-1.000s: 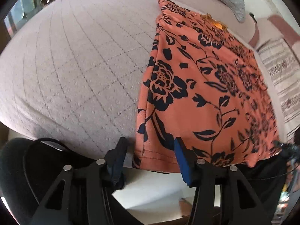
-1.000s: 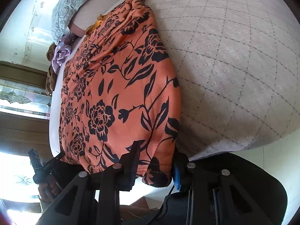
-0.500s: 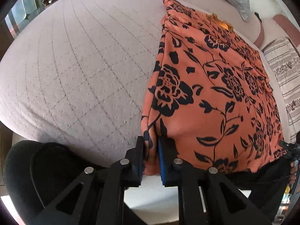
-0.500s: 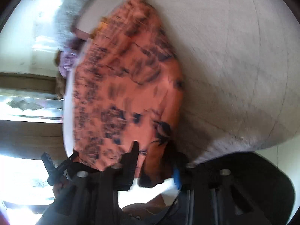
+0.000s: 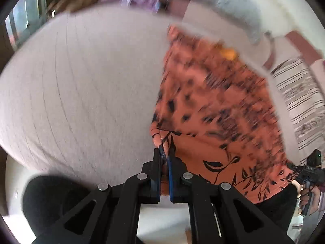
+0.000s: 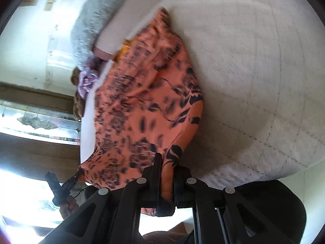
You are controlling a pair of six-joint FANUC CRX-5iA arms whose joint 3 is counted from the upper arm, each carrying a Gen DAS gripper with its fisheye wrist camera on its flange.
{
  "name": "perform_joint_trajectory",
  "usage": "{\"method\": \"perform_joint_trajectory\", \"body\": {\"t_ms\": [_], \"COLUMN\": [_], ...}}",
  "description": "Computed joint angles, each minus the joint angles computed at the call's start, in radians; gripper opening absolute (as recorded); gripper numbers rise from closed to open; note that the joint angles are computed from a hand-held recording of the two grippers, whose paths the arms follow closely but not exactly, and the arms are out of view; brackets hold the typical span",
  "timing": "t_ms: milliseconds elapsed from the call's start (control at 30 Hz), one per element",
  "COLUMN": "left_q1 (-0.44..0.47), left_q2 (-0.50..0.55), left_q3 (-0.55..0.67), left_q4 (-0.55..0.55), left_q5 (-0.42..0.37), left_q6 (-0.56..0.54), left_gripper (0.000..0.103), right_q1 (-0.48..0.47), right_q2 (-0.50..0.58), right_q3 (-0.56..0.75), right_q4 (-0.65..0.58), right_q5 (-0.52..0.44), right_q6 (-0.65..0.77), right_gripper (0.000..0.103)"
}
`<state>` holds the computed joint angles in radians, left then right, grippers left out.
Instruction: Fold small clothes
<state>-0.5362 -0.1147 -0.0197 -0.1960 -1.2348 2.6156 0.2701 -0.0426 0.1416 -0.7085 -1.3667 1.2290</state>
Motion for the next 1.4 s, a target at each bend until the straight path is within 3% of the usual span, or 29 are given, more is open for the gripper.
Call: {"method": "perform_joint_trajectory", "body": {"t_ms": [100, 300, 433, 567, 600, 667, 700, 767, 833, 900, 1000, 1067, 1100, 1133, 1167, 1200, 1233, 1267, 1333, 1400], "left_q1": [-0.006, 0.032, 0.146, 0.23, 0.236, 0.288, 0.31, 0.337, 0.329, 0.289, 0.279, 0.27, 0.265, 0.242, 0.221, 0.218, 0.235, 0.24, 0.212, 0.174], "left_q2": [0.004, -0.019, 0.04, 0.176, 0.218, 0.338, 0.37, 0.393, 0.327, 0.268, 0.248, 0.301, 0.339, 0.385, 0.417, 0.43, 0.444, 0.46, 0.45, 0.402], "left_q3": [-0.007, 0.086, 0.196, 0.314, 0.342, 0.402, 0.411, 0.396, 0.31, 0.262, 0.203, 0.225, 0.257, 0.314, 0.372, 0.392, 0.413, 0.462, 0.519, 0.535], "left_q4": [0.002, -0.045, -0.027, -0.086, -0.133, -0.092, -0.052, -0.024, -0.059, -0.142, -0.064, -0.002, 0.019, -0.014, -0.056, -0.045, 0.016, 0.028, -0.03, -0.073], "left_q5": [-0.013, 0.067, 0.178, 0.25, 0.252, 0.199, 0.183, 0.146, 0.222, 0.235, 0.263, 0.239, 0.203, 0.146, 0.096, 0.092, 0.08, 0.033, 0.001, 0.009], "left_q6": [0.004, -0.051, -0.185, -0.216, -0.191, -0.17, -0.179, -0.14, -0.085, -0.049, -0.156, -0.244, -0.284, -0.29, -0.309, -0.328, -0.353, -0.344, -0.334, -0.32], "left_gripper": [0.006, 0.006, 0.006, 0.013, 0.037, 0.08, 0.077, 0.073, 0.074, 0.075, 0.075, 0.075, 0.075, 0.076, 0.064, 0.038, 0.019, 0.017, 0.016, 0.016], "right_q1": [-0.013, -0.062, -0.084, -0.081, -0.073, -0.052, -0.037, 0.014, 0.031, 0.068, 0.104, 0.122, 0.106, 0.113, 0.132, 0.166, 0.185, 0.184, 0.207, 0.207], "right_q2": [0.019, 0.032, 0.151, 0.34, 0.397, 0.531, 0.577, 0.635, 0.596, 0.523, 0.491, 0.528, 0.537, 0.578, 0.618, 0.636, 0.661, 0.687, 0.699, 0.679], "right_q3": [-0.031, 0.028, 0.194, 0.436, 0.496, 0.63, 0.679, 0.719, 0.645, 0.546, 0.521, 0.567, 0.579, 0.633, 0.681, 0.688, 0.737, 0.797, 0.849, 0.873], "right_q4": [-0.045, -0.159, -0.235, -0.236, -0.222, -0.166, -0.11, 0.061, 0.088, 0.172, 0.278, 0.299, 0.282, 0.273, 0.301, 0.381, 0.411, 0.389, 0.442, 0.436], "right_q5": [-0.001, 0.054, 0.1, 0.237, 0.285, 0.299, 0.276, 0.232, 0.269, 0.311, 0.262, 0.211, 0.18, 0.13, 0.074, 0.062, 0.016, -0.034, -0.071, -0.079], "right_q6": [-0.031, 0.015, 0.056, 0.034, 0.009, -0.024, -0.083, -0.206, -0.175, -0.116, -0.037, -0.019, 0.008, 0.022, 0.017, 0.005, 0.001, -0.012, -0.024, -0.027], "right_gripper": [0.009, 0.009, 0.009, 0.01, 0.014, 0.062, 0.096, 0.094, 0.094, 0.094, 0.094, 0.094, 0.089, 0.074, 0.071, 0.067, 0.032, 0.027, 0.025, 0.023]}}
